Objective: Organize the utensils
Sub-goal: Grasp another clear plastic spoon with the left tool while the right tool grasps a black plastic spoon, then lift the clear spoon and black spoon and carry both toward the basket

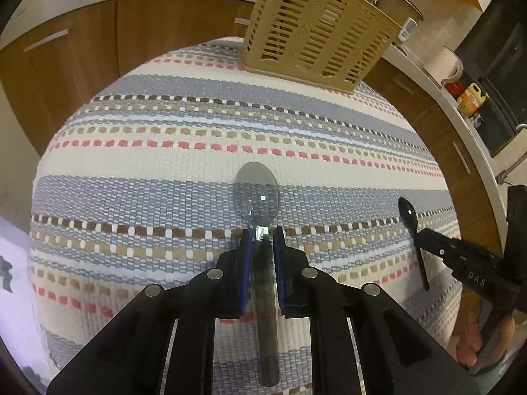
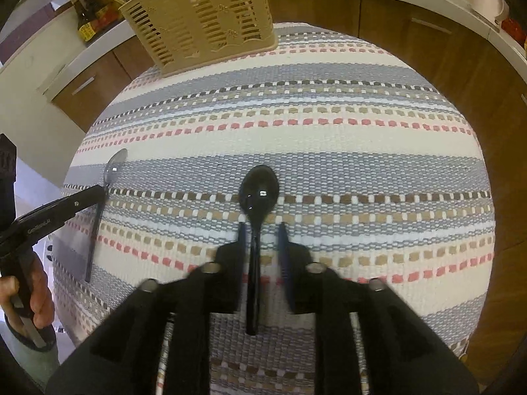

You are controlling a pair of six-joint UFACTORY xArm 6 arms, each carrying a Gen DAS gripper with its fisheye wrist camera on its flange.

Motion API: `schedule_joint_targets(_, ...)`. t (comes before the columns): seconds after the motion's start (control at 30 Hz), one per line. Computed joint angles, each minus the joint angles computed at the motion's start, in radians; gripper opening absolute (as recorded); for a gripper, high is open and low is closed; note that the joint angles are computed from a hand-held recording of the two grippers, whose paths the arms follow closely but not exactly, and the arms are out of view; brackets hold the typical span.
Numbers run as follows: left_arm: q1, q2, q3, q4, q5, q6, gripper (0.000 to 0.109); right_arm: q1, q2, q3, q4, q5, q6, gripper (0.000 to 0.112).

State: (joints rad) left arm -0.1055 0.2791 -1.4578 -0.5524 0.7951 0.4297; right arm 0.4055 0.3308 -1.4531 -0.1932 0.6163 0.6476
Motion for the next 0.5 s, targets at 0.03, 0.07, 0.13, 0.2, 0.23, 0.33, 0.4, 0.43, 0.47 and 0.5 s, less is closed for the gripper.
schedule_joint_targets(0.03, 0.005, 0.005, -0.012, 0.001, 0.021, 0.005, 0.012, -0.003, 0.001, -0.006, 0.024, 0.006, -0.024, 0.030)
schedule_joint_targets(0.07, 0.010, 0.013, -0.030, 0.010, 0.046, 0.010, 0.013, -0.005, -0.004, -0.004, 0.048, 0.011, -0.046, 0.031)
schedule_joint_targets(0.13, 0.011, 0.037, -0.073, 0.042, 0.086, 0.016, 0.015, -0.012, 0.006, -0.026, 0.099, 0.027, -0.085, 0.032)
schedule_joint_targets(0.2, 0.002, 0.055, -0.110, 0.091, 0.114, 0.017, 0.018, -0.017, 0.022, -0.061, 0.114, 0.060, -0.101, 0.032)
schedule_joint_targets(0.23, -0.005, 0.064, -0.130, 0.120, 0.132, 0.017, 0.022, -0.018, 0.037, -0.092, 0.108, 0.096, -0.104, 0.032)
schedule_joint_targets(0.33, -0.027, 0.095, -0.191, 0.188, 0.185, 0.026, 0.032, -0.022, 0.078, -0.166, 0.141, 0.171, -0.135, 0.032)
schedule_joint_targets(0.4, -0.049, 0.121, -0.235, 0.250, 0.203, 0.031, 0.032, -0.019, 0.115, -0.239, 0.127, 0.246, -0.143, 0.032)
schedule_joint_targets(0.43, -0.054, 0.132, -0.253, 0.260, 0.212, 0.036, 0.033, -0.015, 0.138, -0.284, 0.117, 0.294, -0.149, 0.032)
schedule_joint_targets(0.47, -0.061, 0.144, -0.277, 0.283, 0.232, 0.037, 0.034, -0.012, 0.157, -0.318, 0.110, 0.326, -0.150, 0.032)
schedule_joint_targets(0.5, -0.072, 0.154, -0.296, 0.320, 0.248, 0.034, 0.034, -0.010, 0.171, -0.343, 0.103, 0.351, -0.151, 0.032)
